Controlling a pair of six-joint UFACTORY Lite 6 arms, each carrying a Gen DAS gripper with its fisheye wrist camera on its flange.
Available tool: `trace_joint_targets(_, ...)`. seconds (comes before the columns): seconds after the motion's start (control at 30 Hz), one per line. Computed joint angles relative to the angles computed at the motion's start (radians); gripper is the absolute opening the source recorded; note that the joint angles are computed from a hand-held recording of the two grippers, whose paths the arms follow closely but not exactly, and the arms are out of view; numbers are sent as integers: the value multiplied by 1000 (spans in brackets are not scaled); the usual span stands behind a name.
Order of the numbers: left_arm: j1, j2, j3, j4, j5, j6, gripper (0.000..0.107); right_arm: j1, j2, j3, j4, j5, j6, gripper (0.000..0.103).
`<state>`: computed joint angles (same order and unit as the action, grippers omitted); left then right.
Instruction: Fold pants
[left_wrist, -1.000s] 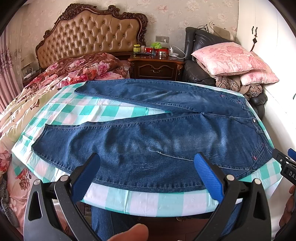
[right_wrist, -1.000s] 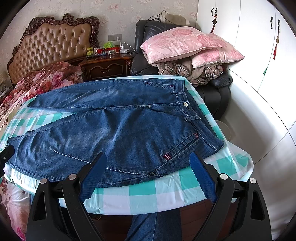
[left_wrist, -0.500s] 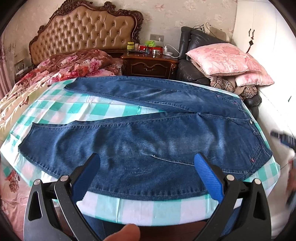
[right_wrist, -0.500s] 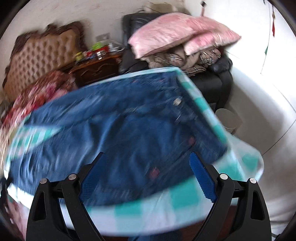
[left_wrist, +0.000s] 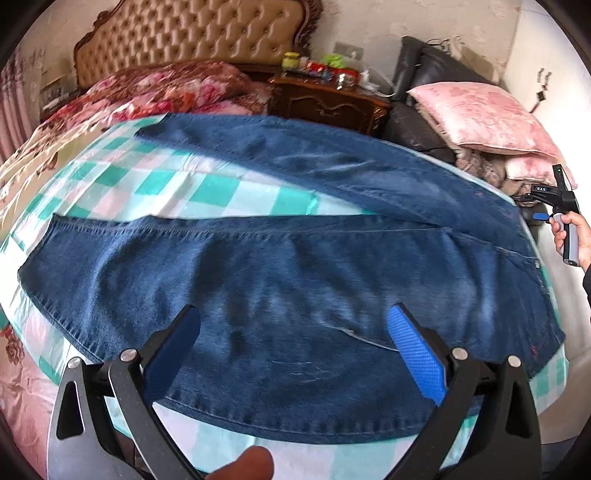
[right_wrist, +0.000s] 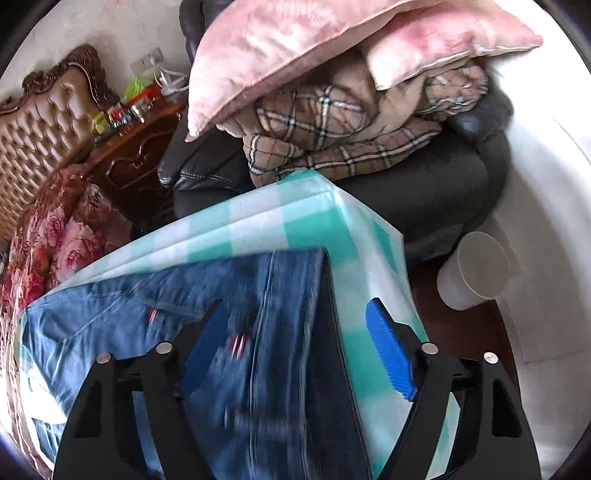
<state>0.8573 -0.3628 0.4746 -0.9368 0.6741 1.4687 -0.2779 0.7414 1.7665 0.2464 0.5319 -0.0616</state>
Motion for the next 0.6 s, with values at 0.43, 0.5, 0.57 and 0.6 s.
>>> trace_joint_targets(0.43, 101, 94, 70, 48, 0, -27, 101, 39, 216, 281, -84, 93, 55, 7)
trace_joint_targets(0.5, 146, 38, 68, 72, 58, -28, 101, 50, 35, 72, -16, -20, -11, 7)
trace_joint_targets(0.57, 212, -13, 73, 79, 127, -10, 101, 64, -175, -131, 117, -68, -158, 7)
trace_joint_targets(0.6, 237, -28, 79, 83, 156, -9, 101, 80, -279, -201, 151, -43, -213, 6)
